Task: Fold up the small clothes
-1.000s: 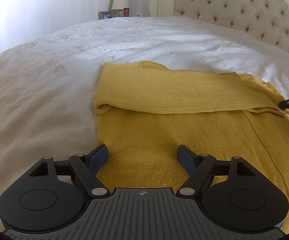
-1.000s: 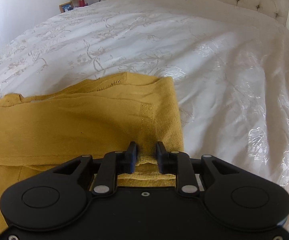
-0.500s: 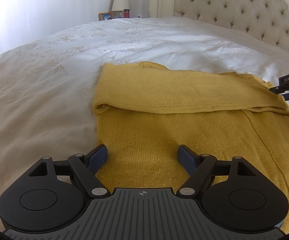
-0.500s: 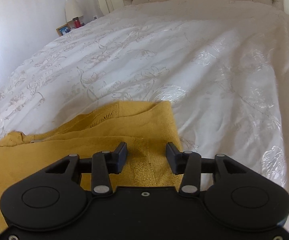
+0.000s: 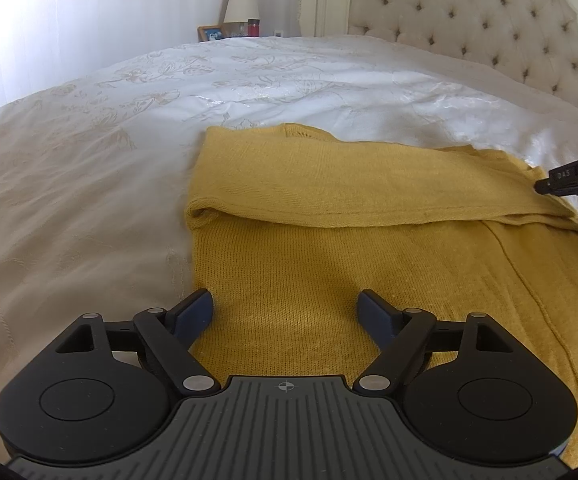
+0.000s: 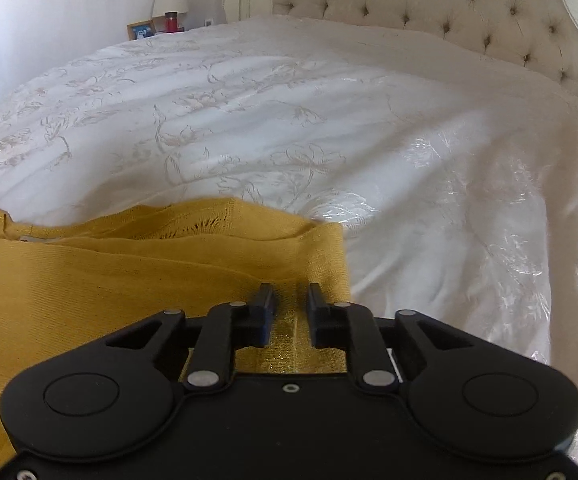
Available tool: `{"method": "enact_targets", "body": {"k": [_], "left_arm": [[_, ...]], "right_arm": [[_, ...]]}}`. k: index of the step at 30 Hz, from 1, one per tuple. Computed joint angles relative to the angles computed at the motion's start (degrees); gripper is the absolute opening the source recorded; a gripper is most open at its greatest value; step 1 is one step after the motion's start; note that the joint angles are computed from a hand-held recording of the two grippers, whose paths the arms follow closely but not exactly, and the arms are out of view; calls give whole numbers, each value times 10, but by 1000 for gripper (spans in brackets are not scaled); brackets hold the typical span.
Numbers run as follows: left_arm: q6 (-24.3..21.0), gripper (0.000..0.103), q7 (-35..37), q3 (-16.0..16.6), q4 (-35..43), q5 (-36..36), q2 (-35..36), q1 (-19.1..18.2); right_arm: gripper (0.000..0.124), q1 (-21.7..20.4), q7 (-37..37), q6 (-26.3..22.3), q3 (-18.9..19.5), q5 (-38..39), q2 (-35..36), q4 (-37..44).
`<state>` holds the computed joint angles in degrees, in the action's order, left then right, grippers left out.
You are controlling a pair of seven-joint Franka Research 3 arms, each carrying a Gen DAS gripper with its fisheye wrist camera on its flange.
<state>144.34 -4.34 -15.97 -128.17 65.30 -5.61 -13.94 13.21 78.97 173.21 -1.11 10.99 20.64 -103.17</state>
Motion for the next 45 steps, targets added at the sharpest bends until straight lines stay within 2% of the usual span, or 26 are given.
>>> {"method": "enact_targets", "body": {"k": [1,2,3,5,6,7,8,9,11,14,18,22,26,29,33,36,40,43,45], "left_arm": [[-1,80,-2,0,0,1,0,0],[0,80,-3,0,0,3,1,0],[1,81,-6,0,-1,4,0,0],[7,83,-11,1,-2,7,1,1],[14,86,-14,2,-3,10,0,2],[20,89,-15,3,-4,11,0,3],[25,90,-14,4,-4,12,1,3],[28,92,-13,4,-4,12,2,4],[33,93,-12,4,-4,14,3,4],[37,94,-15,4,-6,18,2,5],[51,94,-27,5,-13,27,-4,8],[80,93,-35,8,-26,30,-14,16],[77,93,0,3,-33,-12,-26,14],[41,93,64,-5,-31,-80,-35,2],[20,92,163,6,-40,-243,-62,-17],[11,91,223,15,-71,-356,-109,-34],[-34,88,264,3,-101,-426,-168,-47],[-86,87,296,9,-95,-492,-189,-64],[-103,87,324,16,-98,-528,-201,-76]], "right_arm": [[48,22,26,8,-26,-17,-3,-7],[51,35,56,12,-42,-35,-7,-12],[52,32,53,18,-39,-22,-13,-19],[56,-9,24,31,10,14,-36,-43],[65,-36,-3,32,43,43,-49,-55],[72,-74,-47,27,87,87,-63,-68],[72,-107,-98,18,126,142,-77,-80],[72,-124,-137,12,147,185,-94,-95],[72,-133,-182,-1,155,239,-130,-129],[73,-128,-217,-36,141,290,-187,-181],[75,-107,-230,-77,105,315,-262,-252],[77,-93,-216,-119,73,278,-333,-315],[77,-79,-198,-181,38,244,-385,-352],[77,-66,-188,-208,14,221,-421,-378],[78,-57,-177,-253,-15,202,-450,-395],[78,-49,-186,-279,-32,211,-458,-392],[78,-48,-203,-302,-36,208,-464,-387],[78,-50,-218,-320,-38,201,-469,-385],[79,-54,-222,-334,-37,195,-472,-383]]}}
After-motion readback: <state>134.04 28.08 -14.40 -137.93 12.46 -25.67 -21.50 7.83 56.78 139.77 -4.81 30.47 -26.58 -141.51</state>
